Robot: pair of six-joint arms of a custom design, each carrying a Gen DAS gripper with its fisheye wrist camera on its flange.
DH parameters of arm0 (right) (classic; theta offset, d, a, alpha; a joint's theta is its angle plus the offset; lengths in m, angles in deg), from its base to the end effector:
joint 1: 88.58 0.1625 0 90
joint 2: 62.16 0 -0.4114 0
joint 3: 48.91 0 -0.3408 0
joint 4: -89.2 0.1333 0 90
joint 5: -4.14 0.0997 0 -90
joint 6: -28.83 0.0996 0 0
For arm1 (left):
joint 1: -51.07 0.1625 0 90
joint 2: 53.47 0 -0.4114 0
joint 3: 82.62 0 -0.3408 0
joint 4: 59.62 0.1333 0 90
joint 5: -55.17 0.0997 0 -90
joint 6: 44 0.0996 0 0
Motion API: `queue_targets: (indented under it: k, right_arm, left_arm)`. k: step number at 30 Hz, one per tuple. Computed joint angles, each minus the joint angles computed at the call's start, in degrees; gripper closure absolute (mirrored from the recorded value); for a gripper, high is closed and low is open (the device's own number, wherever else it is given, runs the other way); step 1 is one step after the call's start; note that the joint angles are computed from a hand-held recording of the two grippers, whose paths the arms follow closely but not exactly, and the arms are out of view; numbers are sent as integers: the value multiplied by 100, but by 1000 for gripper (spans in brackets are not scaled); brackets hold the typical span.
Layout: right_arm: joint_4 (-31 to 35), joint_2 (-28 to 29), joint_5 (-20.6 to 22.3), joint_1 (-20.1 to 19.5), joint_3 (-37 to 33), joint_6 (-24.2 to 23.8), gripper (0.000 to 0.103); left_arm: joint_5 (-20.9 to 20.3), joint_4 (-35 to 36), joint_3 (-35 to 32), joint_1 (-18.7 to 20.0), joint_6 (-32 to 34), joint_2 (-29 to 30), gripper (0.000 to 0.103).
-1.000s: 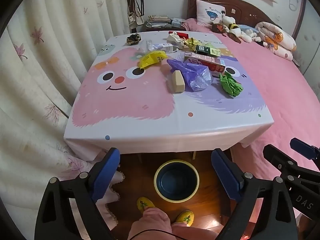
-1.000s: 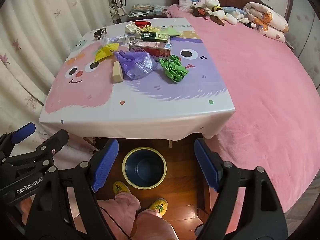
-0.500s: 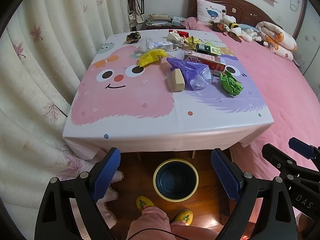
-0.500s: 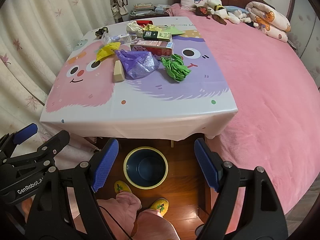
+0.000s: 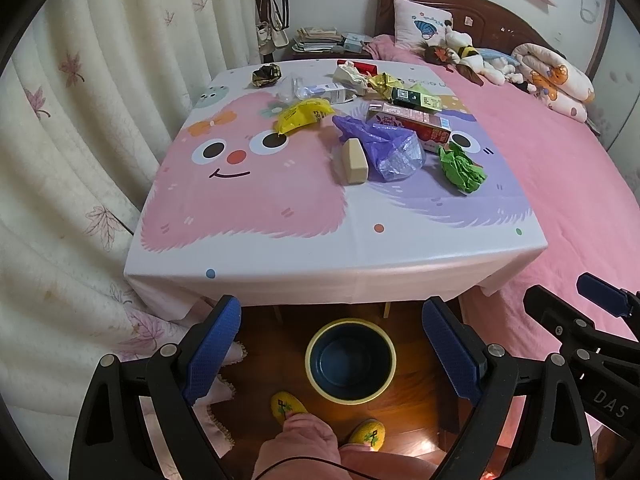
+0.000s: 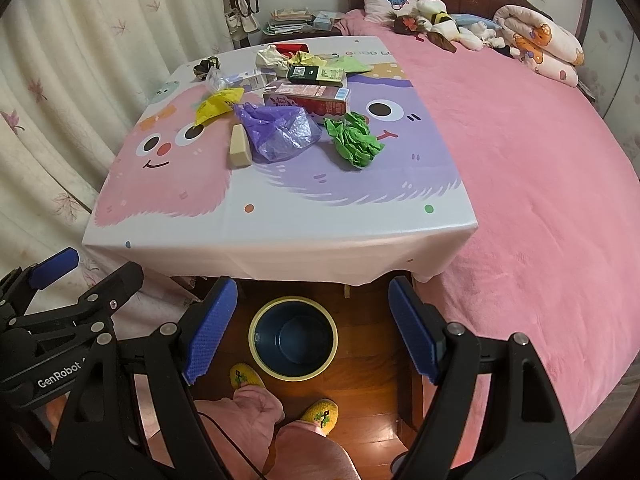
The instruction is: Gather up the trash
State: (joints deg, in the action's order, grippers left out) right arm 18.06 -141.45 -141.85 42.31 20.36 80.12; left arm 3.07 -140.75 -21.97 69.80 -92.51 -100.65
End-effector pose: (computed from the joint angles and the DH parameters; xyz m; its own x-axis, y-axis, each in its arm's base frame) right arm 0.3670 -0.3463 0.5557 -0.7170 0.2937 0.6322 -0.1396 0.8280 -0.5431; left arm -0.5753 -0.4004 0.2743 -0.6775 0.3223 -0.6611 0.5562 0.8127 -0.1738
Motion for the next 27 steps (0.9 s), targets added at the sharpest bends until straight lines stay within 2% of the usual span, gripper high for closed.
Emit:
queue_targets:
  k: [16, 27]
  right_arm:
    - [-338, -33, 70, 8, 115, -287, 27]
    - [-357, -39, 63, 12, 129, -297, 27]
  left_arm:
    - [47, 52, 59, 26, -165, -49, 9]
    - [52, 87, 101, 37, -267, -86, 9]
